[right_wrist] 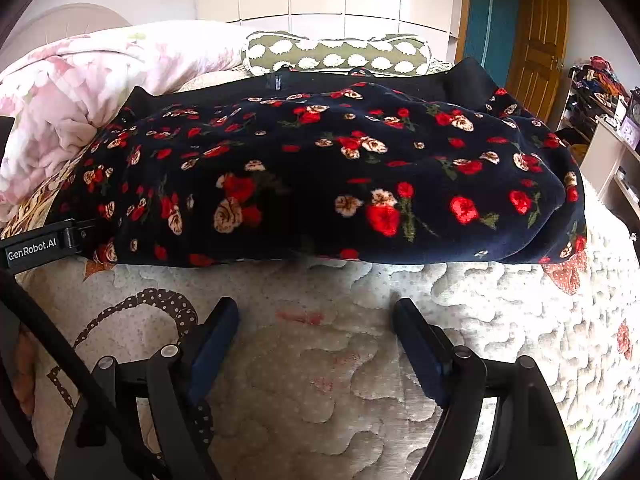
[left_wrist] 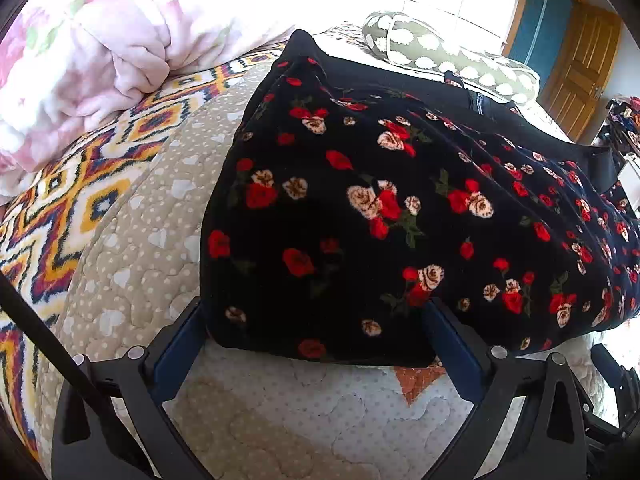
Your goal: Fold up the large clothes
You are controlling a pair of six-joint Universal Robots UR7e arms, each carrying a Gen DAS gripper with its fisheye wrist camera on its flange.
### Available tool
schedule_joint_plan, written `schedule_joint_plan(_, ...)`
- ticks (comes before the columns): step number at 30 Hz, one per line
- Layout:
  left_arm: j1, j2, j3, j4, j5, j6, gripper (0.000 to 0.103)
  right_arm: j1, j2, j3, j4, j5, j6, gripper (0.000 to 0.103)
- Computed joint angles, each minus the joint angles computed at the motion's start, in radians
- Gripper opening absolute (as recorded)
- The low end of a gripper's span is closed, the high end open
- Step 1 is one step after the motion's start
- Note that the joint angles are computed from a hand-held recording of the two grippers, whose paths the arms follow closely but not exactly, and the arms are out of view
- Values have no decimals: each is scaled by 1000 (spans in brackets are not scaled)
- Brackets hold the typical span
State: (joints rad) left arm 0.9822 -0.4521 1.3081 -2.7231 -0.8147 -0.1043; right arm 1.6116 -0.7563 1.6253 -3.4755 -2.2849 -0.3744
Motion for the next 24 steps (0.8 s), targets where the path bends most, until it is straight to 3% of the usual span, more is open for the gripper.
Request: schedule_joint_plan(24, 0, -5, 11, -13, -4, 2, 103, 5, 18, -16, -14, -25, -21, 84)
